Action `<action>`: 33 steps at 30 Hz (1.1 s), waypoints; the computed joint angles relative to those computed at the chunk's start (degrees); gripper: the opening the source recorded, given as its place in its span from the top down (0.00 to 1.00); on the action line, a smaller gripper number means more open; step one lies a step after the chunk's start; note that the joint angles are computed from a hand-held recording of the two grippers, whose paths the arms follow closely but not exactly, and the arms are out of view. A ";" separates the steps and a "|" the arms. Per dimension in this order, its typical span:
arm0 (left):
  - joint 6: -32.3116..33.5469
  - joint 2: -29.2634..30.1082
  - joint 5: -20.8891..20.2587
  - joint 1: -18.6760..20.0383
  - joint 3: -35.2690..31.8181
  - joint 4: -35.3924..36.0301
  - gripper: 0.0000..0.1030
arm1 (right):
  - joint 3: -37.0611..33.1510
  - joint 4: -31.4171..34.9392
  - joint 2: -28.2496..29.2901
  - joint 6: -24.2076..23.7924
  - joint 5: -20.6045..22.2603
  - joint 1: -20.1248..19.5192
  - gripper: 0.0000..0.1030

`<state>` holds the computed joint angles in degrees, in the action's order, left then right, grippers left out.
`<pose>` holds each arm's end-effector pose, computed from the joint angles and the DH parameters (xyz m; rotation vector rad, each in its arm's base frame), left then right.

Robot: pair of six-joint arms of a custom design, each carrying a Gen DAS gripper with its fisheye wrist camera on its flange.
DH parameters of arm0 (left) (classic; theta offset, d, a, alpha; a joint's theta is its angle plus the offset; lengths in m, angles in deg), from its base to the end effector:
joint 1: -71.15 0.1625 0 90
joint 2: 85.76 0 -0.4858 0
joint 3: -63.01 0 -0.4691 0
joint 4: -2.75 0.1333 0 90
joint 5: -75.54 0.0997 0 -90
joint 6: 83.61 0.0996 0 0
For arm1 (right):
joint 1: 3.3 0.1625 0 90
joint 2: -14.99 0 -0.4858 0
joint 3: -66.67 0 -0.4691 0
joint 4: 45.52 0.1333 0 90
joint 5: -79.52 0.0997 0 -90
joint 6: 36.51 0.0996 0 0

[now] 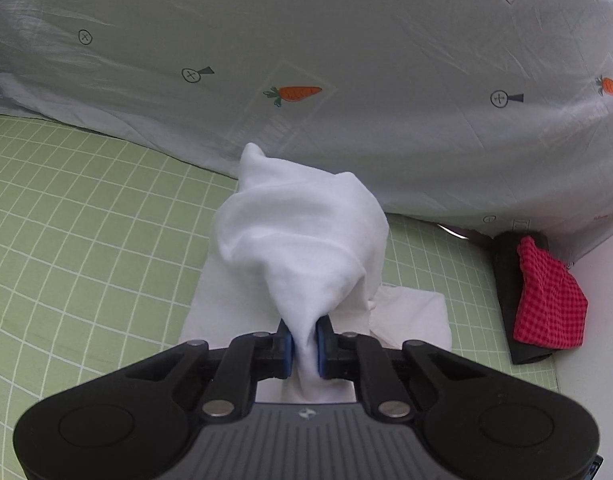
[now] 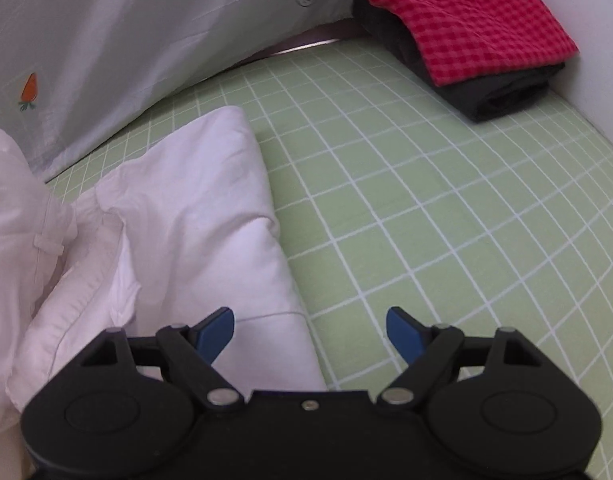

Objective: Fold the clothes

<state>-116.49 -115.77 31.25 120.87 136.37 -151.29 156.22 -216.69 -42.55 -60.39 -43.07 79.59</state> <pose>-0.4126 -0.8033 0.0536 -0.0309 2.5302 -1.0035 -0.0184 -0.7910 0.3443 0.0306 -2.2781 0.8190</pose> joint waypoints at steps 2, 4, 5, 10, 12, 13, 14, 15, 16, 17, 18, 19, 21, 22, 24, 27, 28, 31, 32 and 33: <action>-0.55 -1.24 0.09 0.34 1.28 -1.07 0.89 | -0.66 -3.12 2.17 -5.49 0.87 1.15 0.19; -1.05 -2.41 0.20 0.71 2.66 -2.04 0.89 | -1.16 -3.83 4.00 -9.94 1.93 2.17 0.19; -1.30 -2.98 0.25 0.90 3.32 -2.52 0.89 | -1.23 -3.16 4.78 -12.11 1.78 2.66 0.19; -1.43 -4.06 -0.46 1.62 4.67 -3.99 0.89 | 1.65 -7.87 7.09 -27.71 -1.22 4.74 0.21; -0.39 -4.16 -1.40 1.69 5.03 -4.77 0.89 | 2.46 -7.49 6.14 -27.36 -1.58 4.86 0.21; 0.12 -4.20 -1.88 1.73 5.20 -5.15 0.89 | 2.60 -6.77 5.42 -25.04 -1.71 4.73 0.21; 0.75 -4.02 -2.52 1.70 5.03 -5.19 0.89 | 2.77 -6.08 4.53 -21.99 -1.67 4.45 0.21; 1.37 -3.83 -3.16 1.68 4.83 -5.20 0.89 | 2.95 -5.40 3.59 -18.73 -1.60 4.15 0.20; 2.11 -3.47 -3.94 1.62 4.41 -4.96 0.89 | 3.01 -4.99 2.81 -15.77 -1.71 3.85 0.20; 2.84 -3.11 -4.71 1.56 3.98 -4.69 0.89 | 3.23 -5.10 1.99 -12.34 -2.22 3.48 0.19; 3.51 -2.52 -5.62 1.45 3.18 -3.82 0.89 | 3.48 -5.36 1.17 -8.89 -2.90 3.04 0.19; 3.53 -1.97 -6.32 1.31 2.41 -2.77 0.89 | 3.63 -5.53 0.43 -5.64 -3.59 2.60 0.19; 3.03 -0.27 -8.46 1.13 0.26 -0.94 0.89 | 3.99 -5.36 -0.93 -0.50 -4.71 1.68 0.19; 2.96 0.71 -9.69 1.11 -0.86 -0.10 0.89 | 4.13 -5.13 -1.59 1.94 -5.23 1.21 0.19; 2.99 3.24 -13.24 1.43 -3.89 2.87 0.87 | 4.69 -4.17 -2.90 5.80 -5.61 0.31 0.19; 1.30 7.01 -17.89 1.89 -8.69 8.29 0.68 | 5.22 -2.30 -4.27 9.71 -5.05 -0.65 0.19; -0.46 8.12 -19.04 2.02 -10.18 10.56 0.65 | 5.26 -1.75 -4.56 10.28 -4.69 -0.78 0.19; 1.89 7.77 -17.88 1.24 -9.13 9.60 0.48 | 4.96 -0.18 -5.18 11.27 -2.58 -0.78 0.19; 2.89 6.83 -16.57 0.86 -7.62 8.24 0.43 | 4.73 0.35 -5.30 11.54 -1.67 -0.70 0.19; 3.50 5.87 -14.38 0.38 -6.32 7.18 0.35 | 4.33 1.13 -5.35 12.06 -0.15 -0.55 0.19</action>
<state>-112.99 -109.90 16.87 121.25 130.06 -144.11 160.55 -215.56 -47.89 -48.33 -43.23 79.04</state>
